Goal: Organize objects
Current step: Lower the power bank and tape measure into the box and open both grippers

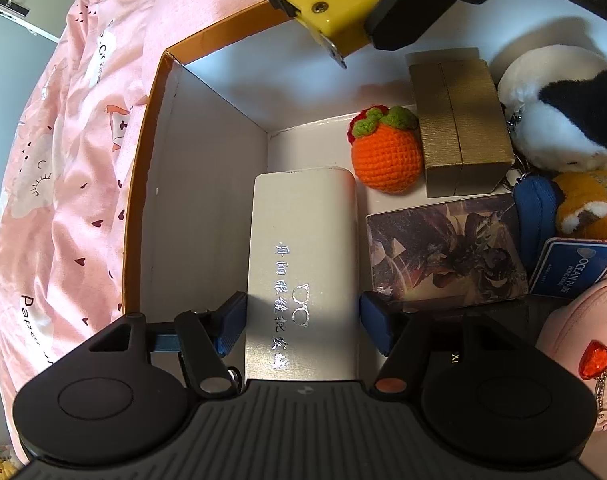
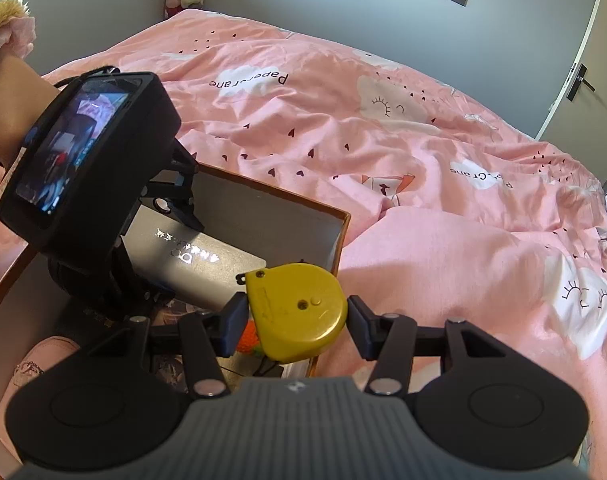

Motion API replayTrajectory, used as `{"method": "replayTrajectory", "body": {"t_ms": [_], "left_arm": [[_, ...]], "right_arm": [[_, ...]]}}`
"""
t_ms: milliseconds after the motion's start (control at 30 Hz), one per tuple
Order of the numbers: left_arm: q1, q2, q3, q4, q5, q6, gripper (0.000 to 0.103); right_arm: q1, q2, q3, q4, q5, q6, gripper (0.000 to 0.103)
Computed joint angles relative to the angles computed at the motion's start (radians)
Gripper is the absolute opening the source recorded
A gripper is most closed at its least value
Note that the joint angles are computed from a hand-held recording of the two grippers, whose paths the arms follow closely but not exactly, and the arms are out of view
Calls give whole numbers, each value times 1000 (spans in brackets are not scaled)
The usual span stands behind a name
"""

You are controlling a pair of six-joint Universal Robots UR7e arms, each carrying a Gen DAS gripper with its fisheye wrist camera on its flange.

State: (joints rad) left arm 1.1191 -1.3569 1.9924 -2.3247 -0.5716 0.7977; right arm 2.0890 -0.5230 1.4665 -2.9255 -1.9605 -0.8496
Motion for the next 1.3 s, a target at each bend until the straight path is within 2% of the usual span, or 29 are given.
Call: {"method": "replayTrajectory", "body": {"t_ms": [167,233,267,333,400,500,600,667,767,867,933,1033,1167,1233,1300], "left_arm": [[1,-12,-24,46,-29,-42,75],[-3,-23,-23,18,-45,-33,92],[-5,-30,-28,10,-61,-24,94],[-7,-36,-47,33,-73,-46,94],[-12,-46,-45,11,-89,-57,89],[-24,-68,-36,21,-105,-133,84],[-40,-88,-21,27,-91,-273,78],[-38,-105,-26,46,-122,-348,76],[-35,-135,-16,41,-131,-393,76],[-50,-178,7,37,-116,-413,76],[-55,-202,9,57,-131,-443,76],[-46,-212,17,29,-148,-439,76],[-31,-218,28,-13,-168,-431,76],[-25,-223,32,-22,-179,-431,76],[-19,-226,34,-27,-188,-428,76]], "right_arm": [[-2,-2,1,3,0,4,55],[-2,-2,1,5,0,3,55],[-2,-2,1,7,0,4,55],[-3,0,-2,10,0,3,55],[-1,3,-4,8,-1,-1,55],[-1,11,-13,19,4,-12,55],[1,27,-32,42,9,-75,55],[4,47,-59,63,2,-120,55],[7,80,-120,120,0,-174,55],[16,117,-159,131,-24,-333,55],[25,138,-176,135,-60,-468,55],[34,171,-215,172,-124,-626,55],[38,220,-239,119,-203,-879,55],[38,242,-266,128,-222,-929,55],[38,260,-304,177,-244,-931,55]]}}
